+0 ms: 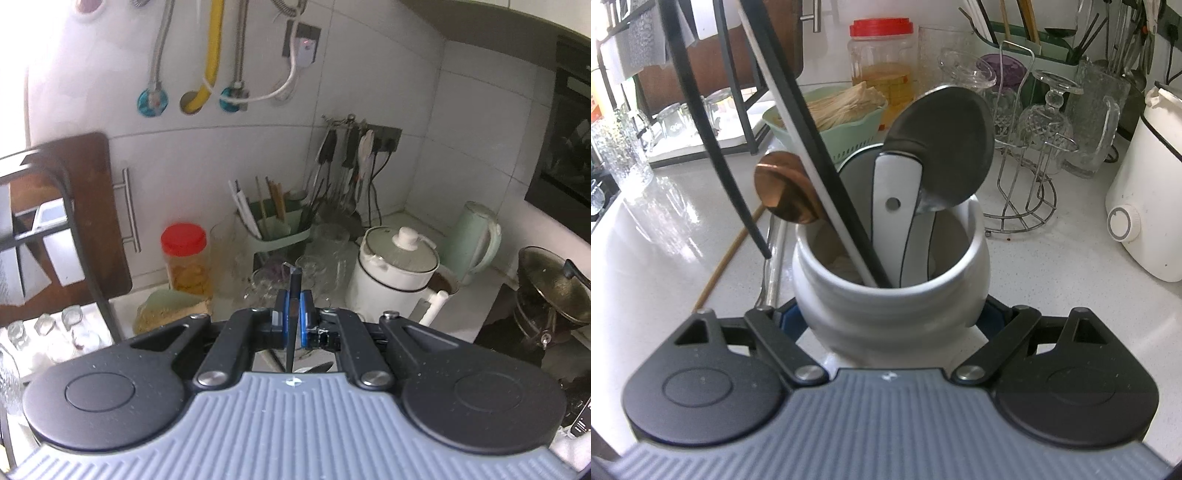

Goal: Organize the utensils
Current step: 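Lower the dark chopstick into the mug with the left gripper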

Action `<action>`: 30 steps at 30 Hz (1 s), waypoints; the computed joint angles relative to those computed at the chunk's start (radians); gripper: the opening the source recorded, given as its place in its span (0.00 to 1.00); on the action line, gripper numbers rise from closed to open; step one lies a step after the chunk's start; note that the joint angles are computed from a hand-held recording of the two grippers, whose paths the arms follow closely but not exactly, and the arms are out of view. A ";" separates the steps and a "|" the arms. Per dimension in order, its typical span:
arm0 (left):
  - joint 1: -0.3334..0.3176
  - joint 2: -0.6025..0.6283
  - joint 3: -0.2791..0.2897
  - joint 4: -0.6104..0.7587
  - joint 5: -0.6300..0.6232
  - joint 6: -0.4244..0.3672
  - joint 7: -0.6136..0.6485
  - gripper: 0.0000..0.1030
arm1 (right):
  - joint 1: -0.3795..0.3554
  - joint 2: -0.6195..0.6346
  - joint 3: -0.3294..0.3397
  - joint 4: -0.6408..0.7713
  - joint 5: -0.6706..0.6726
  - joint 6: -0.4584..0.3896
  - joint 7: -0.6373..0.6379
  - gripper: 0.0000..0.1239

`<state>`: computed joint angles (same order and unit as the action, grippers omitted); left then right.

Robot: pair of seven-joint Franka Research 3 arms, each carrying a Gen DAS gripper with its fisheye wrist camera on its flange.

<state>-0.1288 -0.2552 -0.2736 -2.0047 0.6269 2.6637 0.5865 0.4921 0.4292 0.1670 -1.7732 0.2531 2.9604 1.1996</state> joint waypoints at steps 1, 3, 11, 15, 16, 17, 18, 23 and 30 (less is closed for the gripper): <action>-0.001 0.003 -0.001 0.008 0.001 0.001 0.005 0.06 | -0.001 0.000 0.001 0.000 0.002 0.000 -0.001 0.74; -0.004 0.008 -0.002 0.019 0.004 0.006 0.011 0.06 | -0.003 0.000 0.003 0.000 0.004 0.002 -0.004 0.74; 0.003 0.059 -0.007 0.077 0.053 0.047 -0.021 0.06 | -0.002 0.001 0.002 0.000 0.007 0.001 -0.006 0.74; -0.009 0.101 0.006 0.097 0.046 0.053 -0.020 0.06 | -0.005 0.001 0.006 -0.001 0.010 0.003 -0.010 0.74; -0.013 0.112 0.012 0.098 0.034 0.059 -0.015 0.06 | -0.004 0.001 0.004 0.000 0.010 0.002 -0.008 0.74; -0.018 0.125 0.017 0.101 0.019 0.056 -0.005 0.06 | -0.005 0.001 0.005 0.000 0.011 0.002 -0.010 0.74; -0.023 0.139 0.021 0.106 0.005 0.048 0.003 0.06 | -0.006 0.001 0.007 0.000 0.012 0.002 -0.011 0.74; -0.051 0.188 0.050 0.119 -0.138 0.033 0.114 0.06 | -0.011 0.002 0.013 0.002 0.020 0.001 -0.021 0.74; -0.065 0.273 0.071 0.235 -0.468 -0.124 0.411 0.06 | -0.009 0.003 0.011 0.005 0.022 0.001 -0.025 0.74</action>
<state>-0.1943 0.0182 -0.2024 -1.7700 0.1590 2.5395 0.9978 0.4827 0.4325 0.1780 -1.7684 0.2749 2.9610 1.1747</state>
